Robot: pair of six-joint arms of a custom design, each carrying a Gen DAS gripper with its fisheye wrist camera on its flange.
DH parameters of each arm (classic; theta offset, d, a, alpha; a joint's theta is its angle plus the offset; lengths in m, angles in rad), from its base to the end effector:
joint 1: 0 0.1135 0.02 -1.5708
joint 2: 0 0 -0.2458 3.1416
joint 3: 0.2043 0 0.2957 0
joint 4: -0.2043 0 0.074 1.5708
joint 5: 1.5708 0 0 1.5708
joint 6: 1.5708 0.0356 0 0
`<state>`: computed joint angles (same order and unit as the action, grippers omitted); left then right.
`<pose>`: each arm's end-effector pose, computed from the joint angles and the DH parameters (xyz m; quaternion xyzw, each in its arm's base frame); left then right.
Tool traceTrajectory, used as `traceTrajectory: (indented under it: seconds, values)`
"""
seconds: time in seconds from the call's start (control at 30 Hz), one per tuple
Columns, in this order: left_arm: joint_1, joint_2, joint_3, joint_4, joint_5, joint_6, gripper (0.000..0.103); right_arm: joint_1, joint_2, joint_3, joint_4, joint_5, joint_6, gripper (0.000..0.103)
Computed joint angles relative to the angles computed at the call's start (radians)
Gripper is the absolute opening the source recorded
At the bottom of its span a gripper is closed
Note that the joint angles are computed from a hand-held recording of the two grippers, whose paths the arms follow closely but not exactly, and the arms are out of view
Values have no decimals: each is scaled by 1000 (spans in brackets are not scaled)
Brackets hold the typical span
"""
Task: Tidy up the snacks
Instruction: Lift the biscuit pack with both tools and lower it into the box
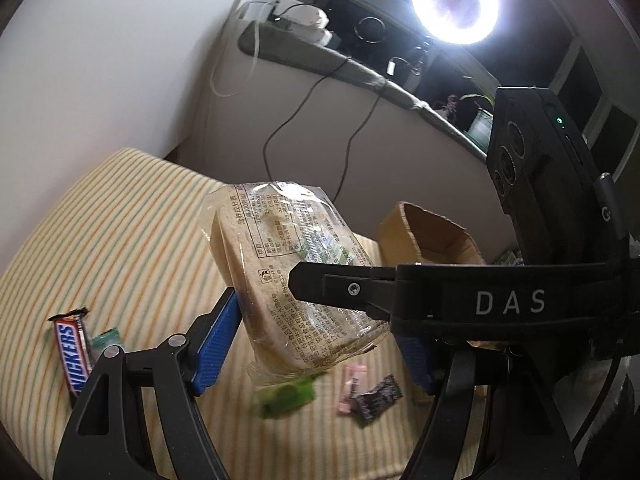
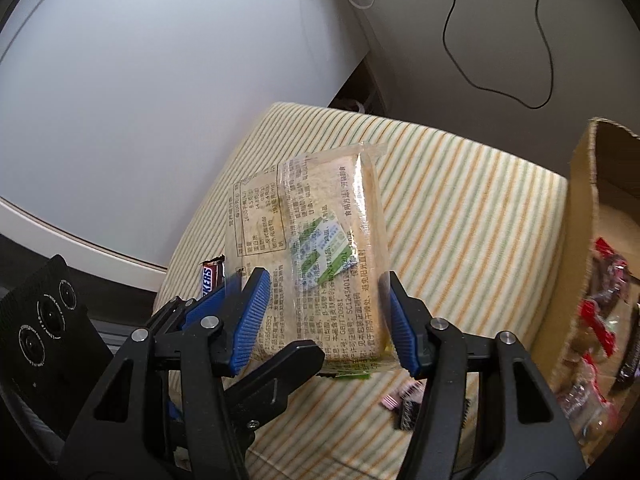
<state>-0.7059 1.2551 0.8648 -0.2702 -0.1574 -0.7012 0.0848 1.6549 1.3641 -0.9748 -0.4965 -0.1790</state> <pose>0.2475 -0.2037 0.2255 -0.0324 0.8955 -0.2297 0.3799 0.3641 0.0480 0.2324 -0.1630 0.9448 0.2356 0.1586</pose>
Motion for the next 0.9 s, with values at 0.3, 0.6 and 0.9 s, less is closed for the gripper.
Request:
traceTrajectory:
  seconds: [0.3, 0.6, 0.9]
  values:
    - [-82, 175, 190, -6, -24, 39, 72, -153, -59, 3, -59, -36, -86, 59]
    - [-138, 401, 434, -21, 0, 81, 72, -336, -22, 76, -117, -67, -174, 59]
    - [-157, 616, 702, -108, 54, 145, 72, -458, 32, 151, -148, -80, -222, 59]
